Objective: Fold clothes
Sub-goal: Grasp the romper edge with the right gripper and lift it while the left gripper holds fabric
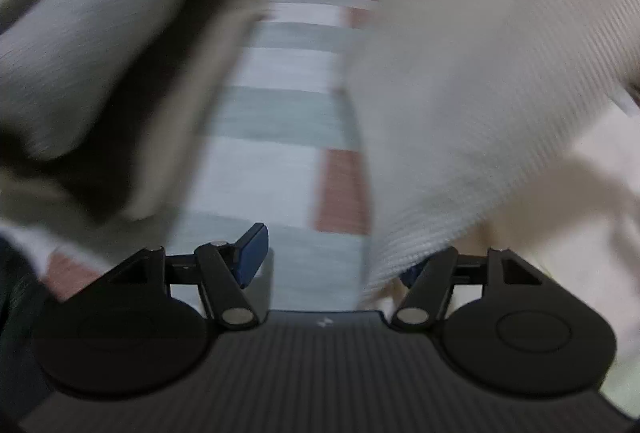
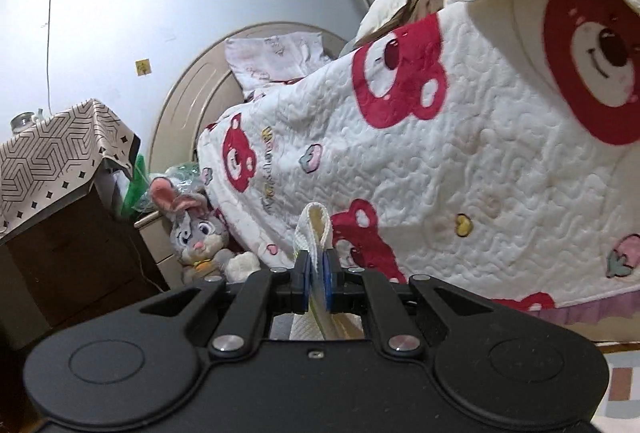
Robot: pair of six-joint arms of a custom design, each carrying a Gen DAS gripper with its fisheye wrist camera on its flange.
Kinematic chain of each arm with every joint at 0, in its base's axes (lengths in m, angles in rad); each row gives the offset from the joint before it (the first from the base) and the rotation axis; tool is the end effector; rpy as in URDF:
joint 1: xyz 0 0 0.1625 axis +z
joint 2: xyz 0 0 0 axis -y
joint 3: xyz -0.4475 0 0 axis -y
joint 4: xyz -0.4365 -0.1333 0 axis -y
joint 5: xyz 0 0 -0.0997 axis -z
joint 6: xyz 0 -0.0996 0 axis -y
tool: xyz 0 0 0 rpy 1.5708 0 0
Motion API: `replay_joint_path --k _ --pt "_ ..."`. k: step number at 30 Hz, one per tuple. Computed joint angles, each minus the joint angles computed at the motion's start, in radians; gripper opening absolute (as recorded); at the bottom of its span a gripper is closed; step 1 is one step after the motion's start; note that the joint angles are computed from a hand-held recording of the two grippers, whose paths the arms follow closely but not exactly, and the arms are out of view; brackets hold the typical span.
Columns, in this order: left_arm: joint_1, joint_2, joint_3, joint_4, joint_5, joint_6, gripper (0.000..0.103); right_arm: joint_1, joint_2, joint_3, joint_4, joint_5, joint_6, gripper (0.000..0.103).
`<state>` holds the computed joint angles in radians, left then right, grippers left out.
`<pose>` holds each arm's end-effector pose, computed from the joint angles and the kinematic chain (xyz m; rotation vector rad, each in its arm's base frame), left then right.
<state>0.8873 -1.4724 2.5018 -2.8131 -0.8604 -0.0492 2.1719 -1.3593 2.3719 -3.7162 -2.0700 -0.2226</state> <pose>-0.0877 -0.4216 0.1810 0.6829 2.3972 -0.5794 0.3232 -0.3199 0.2830 0.6061 -2.3624 1.6190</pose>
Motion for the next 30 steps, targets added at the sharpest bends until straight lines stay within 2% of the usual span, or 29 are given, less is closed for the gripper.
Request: replay_joint_path --k 3,6,9,11,15,16,18,19,22,24,27,30 --pt "0.010 0.006 -0.012 0.041 0.047 -0.050 0.063 -0.002 -0.006 0.061 -0.045 -0.072 0.016 0.008" --pt "0.004 -0.013 -0.013 0.065 0.048 -0.053 0.063 -0.046 -0.024 0.141 -0.059 -0.123 0.110 0.008" --pt "-0.004 -0.043 -0.008 0.059 0.030 -0.048 0.063 -0.115 -0.056 0.212 -0.061 -0.114 0.205 0.009" --pt "-0.009 -0.054 0.006 -0.015 -0.009 0.011 0.063 -0.159 -0.082 0.244 -0.051 -0.088 0.249 0.009" --pt "-0.020 -0.050 0.012 -0.010 -0.051 0.078 0.063 -0.178 -0.118 0.243 -0.026 -0.030 0.236 0.009" --pt "-0.020 -0.060 0.012 0.007 -0.083 0.098 0.064 -0.166 -0.113 0.229 -0.032 -0.026 0.213 0.009" --pt "-0.010 -0.089 0.012 0.041 -0.198 0.164 0.070 -0.142 -0.104 0.201 -0.039 -0.018 0.168 0.009" --pt "-0.015 -0.093 0.016 0.050 -0.224 0.188 0.070 -0.129 -0.096 0.181 -0.039 -0.012 0.150 0.009" --pt "-0.067 -0.033 0.045 -0.011 -0.149 0.233 0.070 -0.091 -0.090 0.125 -0.002 0.023 0.110 0.009" --pt "-0.088 0.043 0.051 -0.105 -0.032 0.222 0.070 -0.074 -0.098 0.103 0.017 0.055 0.112 0.009" --pt "-0.049 0.080 0.023 -0.192 0.039 0.155 0.070 -0.068 -0.133 0.095 0.046 0.138 0.149 0.009" --pt "-0.006 0.084 -0.005 -0.245 0.093 0.062 0.072 -0.054 -0.133 0.098 0.027 0.150 0.142 0.008"
